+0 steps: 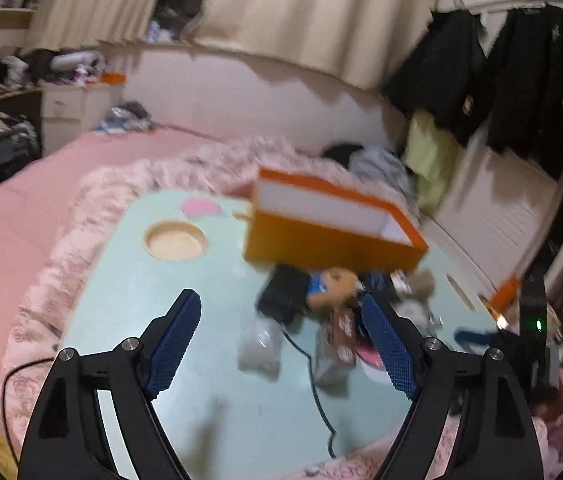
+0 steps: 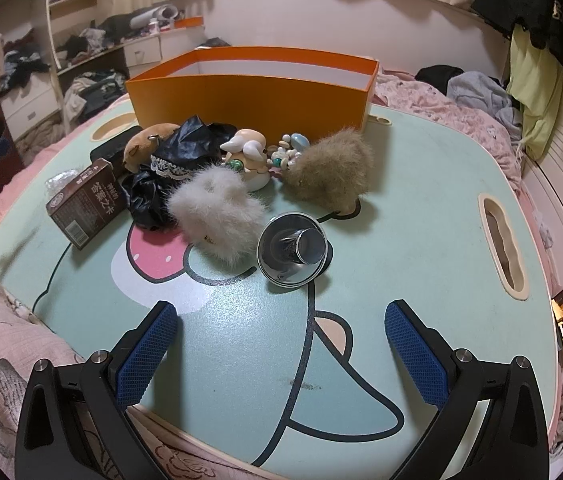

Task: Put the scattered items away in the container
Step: 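Grasp bubble-wrap bag with left tool while right tool grasps glass ball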

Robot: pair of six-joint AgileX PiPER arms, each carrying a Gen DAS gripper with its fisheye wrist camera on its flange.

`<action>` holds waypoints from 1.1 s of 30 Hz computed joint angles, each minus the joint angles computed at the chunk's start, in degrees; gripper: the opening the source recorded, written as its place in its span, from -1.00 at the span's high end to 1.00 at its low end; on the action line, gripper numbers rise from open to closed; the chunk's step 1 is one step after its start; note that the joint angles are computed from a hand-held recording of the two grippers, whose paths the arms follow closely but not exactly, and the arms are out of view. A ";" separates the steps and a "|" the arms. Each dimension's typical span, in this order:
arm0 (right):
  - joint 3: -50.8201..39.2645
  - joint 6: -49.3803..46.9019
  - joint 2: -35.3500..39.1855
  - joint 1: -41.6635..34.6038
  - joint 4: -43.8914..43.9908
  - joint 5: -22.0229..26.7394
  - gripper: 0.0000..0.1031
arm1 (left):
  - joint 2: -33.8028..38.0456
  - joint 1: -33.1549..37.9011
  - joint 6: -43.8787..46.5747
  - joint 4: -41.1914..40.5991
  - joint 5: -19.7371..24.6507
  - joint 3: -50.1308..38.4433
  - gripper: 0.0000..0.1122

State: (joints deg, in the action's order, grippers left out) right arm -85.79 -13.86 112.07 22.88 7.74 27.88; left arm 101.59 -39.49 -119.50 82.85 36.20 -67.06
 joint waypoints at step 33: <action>0.09 0.08 0.09 0.07 0.00 -0.22 -1.00 | 4.89 6.62 32.29 -27.53 -5.27 -8.57 0.41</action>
State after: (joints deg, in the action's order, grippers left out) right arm -85.70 -13.78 112.16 22.95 7.74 27.66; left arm 106.48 -32.87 -87.21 55.32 30.93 -75.63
